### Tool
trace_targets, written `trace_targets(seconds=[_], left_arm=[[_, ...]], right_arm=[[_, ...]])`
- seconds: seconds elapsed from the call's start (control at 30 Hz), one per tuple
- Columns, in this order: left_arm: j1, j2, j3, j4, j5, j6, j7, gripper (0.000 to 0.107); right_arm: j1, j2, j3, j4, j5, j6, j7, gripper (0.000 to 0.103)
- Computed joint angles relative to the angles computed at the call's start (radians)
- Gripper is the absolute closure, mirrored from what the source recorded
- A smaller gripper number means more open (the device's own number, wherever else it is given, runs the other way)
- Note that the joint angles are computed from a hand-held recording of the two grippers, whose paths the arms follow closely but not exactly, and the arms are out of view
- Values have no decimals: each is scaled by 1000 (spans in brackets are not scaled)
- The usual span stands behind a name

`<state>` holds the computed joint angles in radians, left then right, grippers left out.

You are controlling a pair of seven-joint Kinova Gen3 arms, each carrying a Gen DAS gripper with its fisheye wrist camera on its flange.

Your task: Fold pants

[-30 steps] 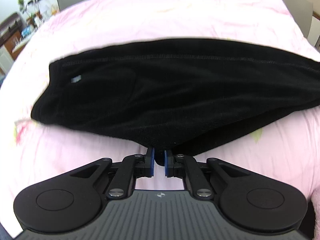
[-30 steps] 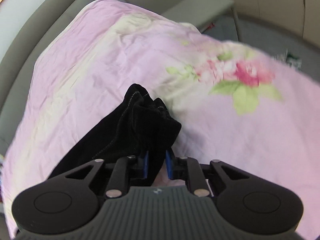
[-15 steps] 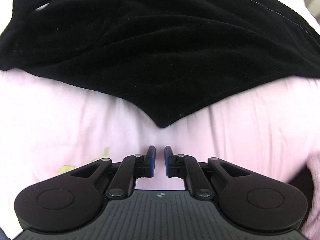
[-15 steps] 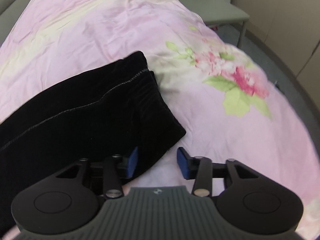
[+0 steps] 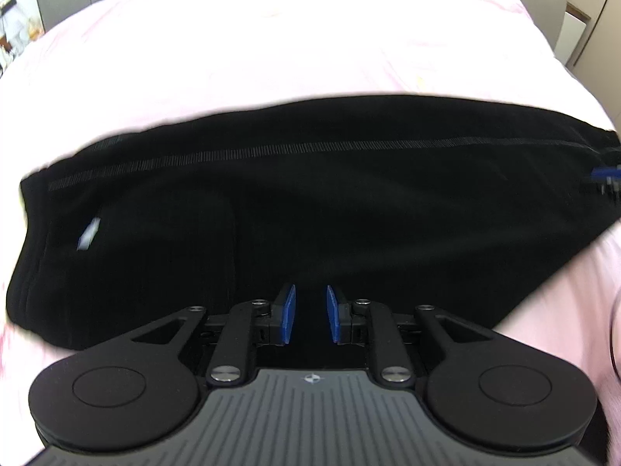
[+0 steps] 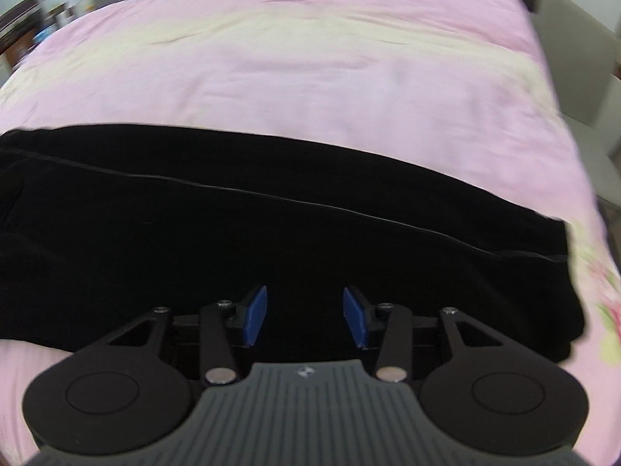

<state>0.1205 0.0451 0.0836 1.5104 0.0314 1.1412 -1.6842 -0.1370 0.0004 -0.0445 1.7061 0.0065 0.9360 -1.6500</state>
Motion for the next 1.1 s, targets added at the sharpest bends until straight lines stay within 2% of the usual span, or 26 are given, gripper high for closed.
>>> trace_targets(seconds=[0.13,0.27,0.4,0.47,0.6,0.7,0.77,0.83,0.93,1.0,1.1], left_arm=[[8,104,1,-44,-9,-92,43,85],[24,222,-2,-119,-19,-109,74,85],[16,309,-9,-167,7,-158,102,86],[6,354,-11,-220,28,-142,124,87],[-8,439,-15,-349,43,-41,155,88],[-8,449,-18,-364,43,-32,169,89],[1,417,-22,-316,34,-56,177,89],[31,389,-19,-317,-14,-37,202,87],[77,369,-26,-325,-68,-17,192,83],[80,328,-10,-289,-58,-21,165,79],[105,289,9,-275,-50,-1,165,76]], right_arm=[[-46,104,-28,-57,3,-36,-26,65],[-95,218,-21,-140,59,-35,-72,64],[-93,307,-7,-221,49,-35,-81,64],[-75,352,-1,-274,8,-4,-99,63],[-92,385,9,-302,41,-52,-96,62],[-85,408,20,-325,14,-50,-159,61],[-76,400,19,-326,2,-46,-174,62],[-64,373,11,-312,-5,-39,-163,63],[-28,329,4,-307,-34,28,-127,61],[12,299,7,-307,-56,96,-78,58],[84,276,25,-329,-86,207,14,46]])
